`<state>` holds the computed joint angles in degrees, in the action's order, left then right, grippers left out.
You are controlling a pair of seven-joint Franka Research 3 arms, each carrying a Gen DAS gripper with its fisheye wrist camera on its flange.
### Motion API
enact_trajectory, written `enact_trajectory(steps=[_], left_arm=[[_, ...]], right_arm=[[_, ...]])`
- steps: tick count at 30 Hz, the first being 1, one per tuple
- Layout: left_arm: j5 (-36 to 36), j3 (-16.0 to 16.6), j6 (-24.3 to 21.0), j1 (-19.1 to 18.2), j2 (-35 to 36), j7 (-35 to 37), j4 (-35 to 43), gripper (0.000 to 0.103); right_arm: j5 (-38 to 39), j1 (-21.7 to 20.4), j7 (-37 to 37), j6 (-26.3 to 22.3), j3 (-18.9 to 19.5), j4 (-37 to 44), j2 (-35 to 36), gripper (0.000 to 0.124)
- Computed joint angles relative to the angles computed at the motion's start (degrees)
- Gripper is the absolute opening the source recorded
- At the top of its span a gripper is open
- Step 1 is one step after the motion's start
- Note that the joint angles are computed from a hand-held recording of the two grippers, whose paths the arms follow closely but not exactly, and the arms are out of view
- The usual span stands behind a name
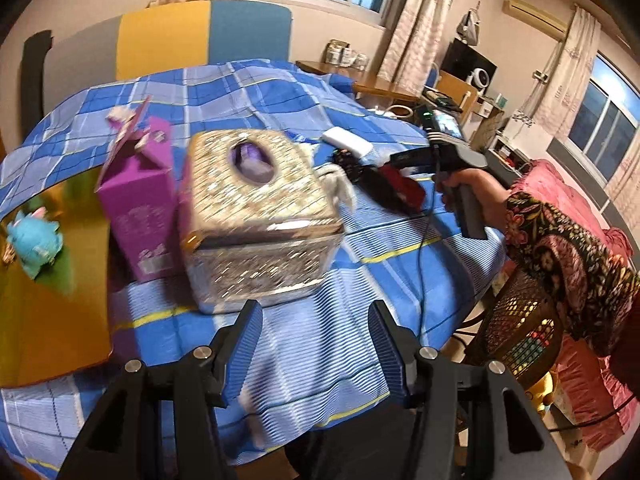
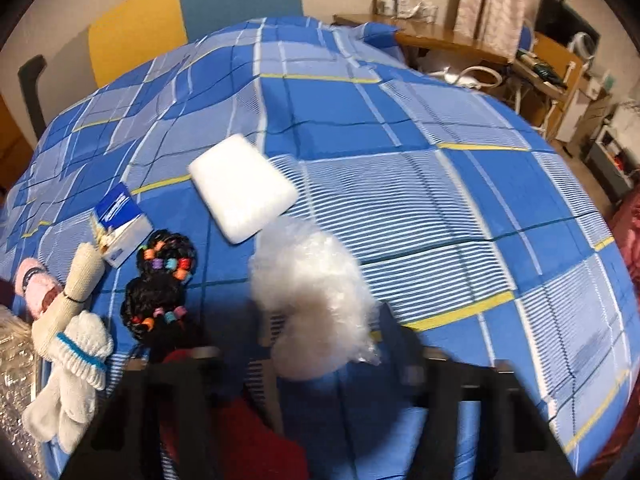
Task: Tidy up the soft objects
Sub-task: 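Grasp the clear plastic bag of white fluff with the right tool, then grasp the black beaded hair bundle with the left tool while the right tool holds the bag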
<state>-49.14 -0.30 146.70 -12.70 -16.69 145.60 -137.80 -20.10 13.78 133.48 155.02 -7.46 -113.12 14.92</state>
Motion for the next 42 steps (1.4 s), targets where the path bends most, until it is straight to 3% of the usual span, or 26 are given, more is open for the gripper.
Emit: enact_trajectory(steps=[3,7,10,14,18,20,24,30,35,42], left_arm=[[0.1,-1.0,-0.3,-0.6,1.1,-1.4,2.1,0.056],[-1.4,-2.1,-3.0,-1.6,3.4,-2.3,6.3,0.056],[-1.3,-3.8,-5.3,-1.5,6.6,-5.3,11.2,0.056],[2.2,-7.2,-5.3,-1.1,12.3,-11.1,18.8,0.056],[7.9,-10.5,-4.8,-0.4,19.6,-19.5,27.3,0.056],[13.3,-12.2,-3.4,-0.6,23.8,-24.0,31.7,0.056],[24.6,-13.5,-5.5,-1.5,33.1,-35.1,42.4,0.056],[37.1,-14.1,-11.2,-4.0,47.2,-45.6,59.3,0.056],[43.1,-15.2,-21.8,-5.7,60.1,-51.1,77.1,0.056],[48.3,-14.4,-27.0,-8.1,68.0,-54.8,87.2,0.056]], right_arm=[[3.5,-1.0,-1.4,-0.1,1.0,-0.5,-0.5,0.035],[6.4,-1.8,-0.6,3.9,1.1,-3.7,-3.3,0.034],[5.4,-1.8,1.5,4.8,0.6,-5.4,-5.1,0.033],[-0.4,-1.3,6.7,1.5,0.0,-5.0,-5.9,0.033],[-2.5,-2.4,7.7,1.2,1.1,-4.8,-6.1,0.033],[-1.9,-2.9,7.0,1.8,1.6,-4.9,-6.1,0.033],[-2.0,-3.1,6.9,2.1,1.7,-5.0,-6.1,0.033],[-2.3,-3.2,8.4,1.9,1.4,-4.8,-6.2,0.033],[-2.3,-3.4,9.3,2.3,1.3,-4.8,-6.3,0.033],[-3.5,-3.7,10.3,2.8,1.5,-4.6,-6.5,0.033]])
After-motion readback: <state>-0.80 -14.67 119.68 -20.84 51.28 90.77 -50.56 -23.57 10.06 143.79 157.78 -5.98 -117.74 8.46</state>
